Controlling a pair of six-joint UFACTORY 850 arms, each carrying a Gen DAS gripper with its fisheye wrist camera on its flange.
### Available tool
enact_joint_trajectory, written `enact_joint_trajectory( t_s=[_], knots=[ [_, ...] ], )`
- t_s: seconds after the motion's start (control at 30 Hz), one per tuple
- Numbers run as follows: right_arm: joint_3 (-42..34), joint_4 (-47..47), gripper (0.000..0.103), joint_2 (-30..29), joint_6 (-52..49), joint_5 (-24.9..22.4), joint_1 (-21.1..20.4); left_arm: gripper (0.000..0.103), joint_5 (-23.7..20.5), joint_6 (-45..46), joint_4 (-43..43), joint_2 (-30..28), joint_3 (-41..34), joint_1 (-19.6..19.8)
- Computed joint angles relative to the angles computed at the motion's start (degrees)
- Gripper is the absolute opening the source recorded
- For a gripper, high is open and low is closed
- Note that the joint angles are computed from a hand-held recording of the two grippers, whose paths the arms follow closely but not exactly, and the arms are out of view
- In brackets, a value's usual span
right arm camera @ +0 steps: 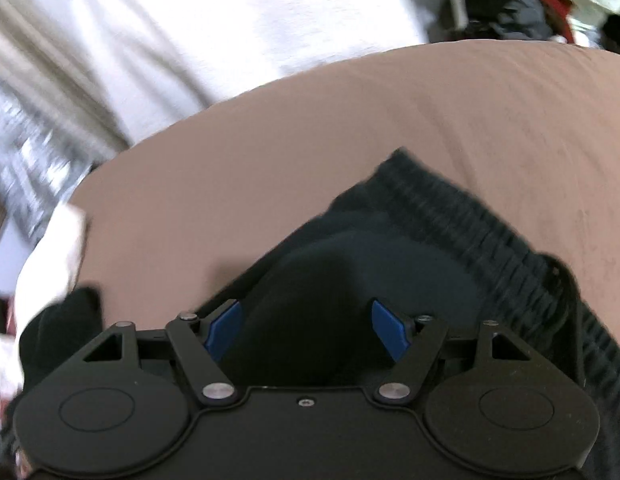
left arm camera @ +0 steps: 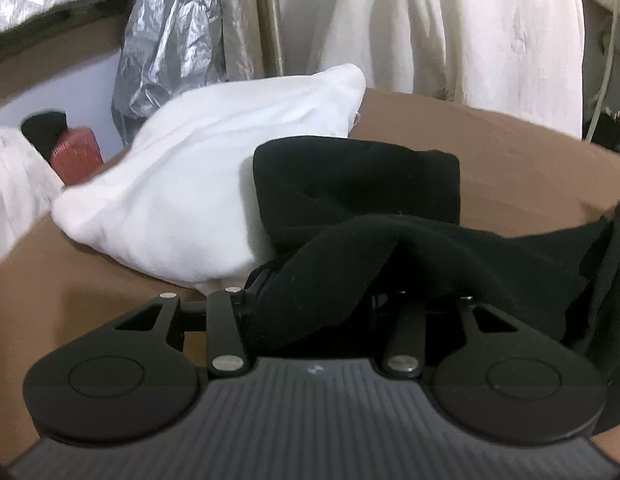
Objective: Fold clothes
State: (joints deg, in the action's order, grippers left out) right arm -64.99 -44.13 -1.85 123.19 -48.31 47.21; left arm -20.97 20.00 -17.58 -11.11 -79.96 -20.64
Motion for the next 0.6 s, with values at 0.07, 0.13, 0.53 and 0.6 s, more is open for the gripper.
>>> enact_joint_trajectory(
  t_s=[0.07,0.13,0.53,0.6],
  knots=[
    [0.3,-3.2,0.077,-0.4,2.6,-1.3,-0.6,0.045,-0.6,3.7,-4.8,-0.3,0.0,0.7],
    [-0.1,-4.4,0.079,-1.2,0.1,-1.2,-1.5,0.046,-1.9,6.3,-8.0,-0.6,-0.4,1.4],
    [-9.8,-3.7,0.03,-15.6,-20.0,-13.2,4.0,0.049,-6.2,6.5,-10.0,-0.7,-1.5,2.4],
    [-12.4,-5.5,0.019,-17.2,-19.8,-19.0,5.5,0.05,-6.4,6.7,-9.6,-0.6,-1.4,2.4]
  ],
)
